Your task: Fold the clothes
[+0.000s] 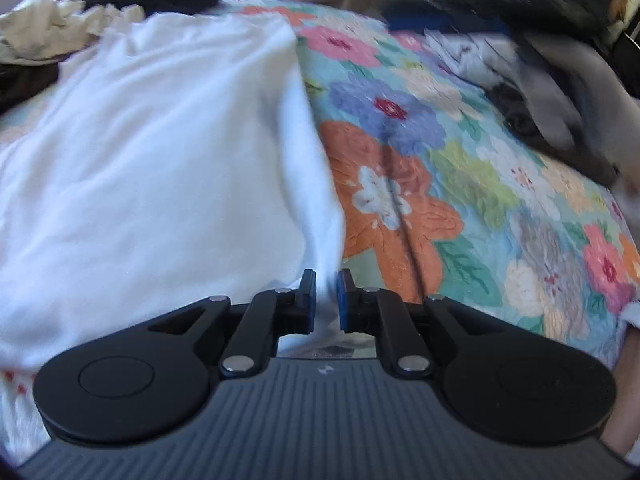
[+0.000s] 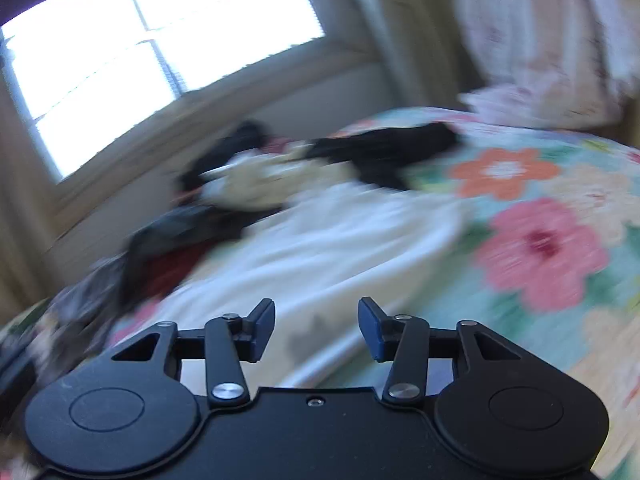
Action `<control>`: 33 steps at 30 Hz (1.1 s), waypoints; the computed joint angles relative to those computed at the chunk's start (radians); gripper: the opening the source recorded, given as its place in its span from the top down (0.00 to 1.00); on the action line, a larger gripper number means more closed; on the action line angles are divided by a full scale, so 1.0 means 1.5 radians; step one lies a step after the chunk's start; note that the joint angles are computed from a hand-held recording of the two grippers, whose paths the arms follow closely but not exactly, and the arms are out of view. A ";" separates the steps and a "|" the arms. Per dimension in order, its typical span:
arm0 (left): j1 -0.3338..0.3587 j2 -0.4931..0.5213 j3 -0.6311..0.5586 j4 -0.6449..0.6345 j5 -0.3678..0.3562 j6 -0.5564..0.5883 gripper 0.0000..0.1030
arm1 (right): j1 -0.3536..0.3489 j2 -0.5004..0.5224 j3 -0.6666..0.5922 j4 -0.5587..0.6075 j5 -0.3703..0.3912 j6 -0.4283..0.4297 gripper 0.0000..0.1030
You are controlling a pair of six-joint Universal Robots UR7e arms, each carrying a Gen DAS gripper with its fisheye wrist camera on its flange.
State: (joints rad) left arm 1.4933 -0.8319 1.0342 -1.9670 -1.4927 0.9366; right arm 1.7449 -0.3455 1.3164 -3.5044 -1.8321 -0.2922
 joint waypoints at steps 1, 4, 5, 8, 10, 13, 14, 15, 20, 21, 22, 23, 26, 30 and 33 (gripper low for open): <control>0.000 -0.011 0.017 -0.023 0.004 -0.006 0.82 | 0.012 0.011 0.014 -0.026 0.002 -0.008 0.40; 0.003 -0.036 0.051 -0.071 0.023 -0.006 0.67 | 0.053 0.071 -0.028 -0.045 -0.070 -0.050 0.28; 0.004 -0.041 0.057 -0.083 0.035 -0.011 0.67 | 0.068 0.094 -0.054 -0.049 -0.105 -0.093 0.25; 0.008 -0.050 0.066 -0.118 0.051 -0.031 0.65 | 0.090 0.148 -0.110 -0.088 -0.127 -0.217 0.08; 0.012 -0.052 0.067 -0.143 0.056 -0.047 0.59 | 0.095 0.158 -0.123 -0.064 -0.121 -0.243 0.08; 0.010 -0.051 0.072 -0.193 0.096 -0.055 0.58 | 0.087 0.155 -0.121 0.002 -0.129 -0.205 0.20; 0.010 -0.051 0.074 -0.206 0.104 -0.053 0.58 | 0.084 0.147 -0.116 0.039 -0.141 -0.162 0.36; 0.010 -0.051 0.076 -0.220 0.111 -0.049 0.58 | 0.077 0.131 -0.097 0.076 -0.139 -0.092 0.43; 0.006 -0.056 0.090 -0.249 0.113 -0.043 0.58 | 0.036 0.055 0.005 0.229 0.033 0.174 0.53; 0.005 -0.057 0.092 -0.249 0.102 -0.041 0.58 | 0.047 0.057 -0.003 0.269 0.005 0.167 0.53; 0.003 -0.060 0.097 -0.248 0.091 -0.033 0.58 | 0.056 0.061 -0.008 0.289 -0.018 0.163 0.53; 0.001 -0.062 0.103 -0.247 0.081 -0.024 0.58 | 0.060 0.059 -0.005 0.304 -0.019 0.164 0.53; -0.002 -0.068 0.118 -0.239 0.040 0.005 0.55 | 0.067 0.044 0.011 0.361 -0.008 0.188 0.52; -0.002 -0.053 0.114 -0.187 0.032 0.023 0.51 | 0.087 0.016 0.050 0.354 -0.041 0.170 0.47; -0.004 -0.050 0.139 -0.178 0.070 0.032 0.52 | 0.092 0.001 0.065 0.314 -0.047 0.145 0.32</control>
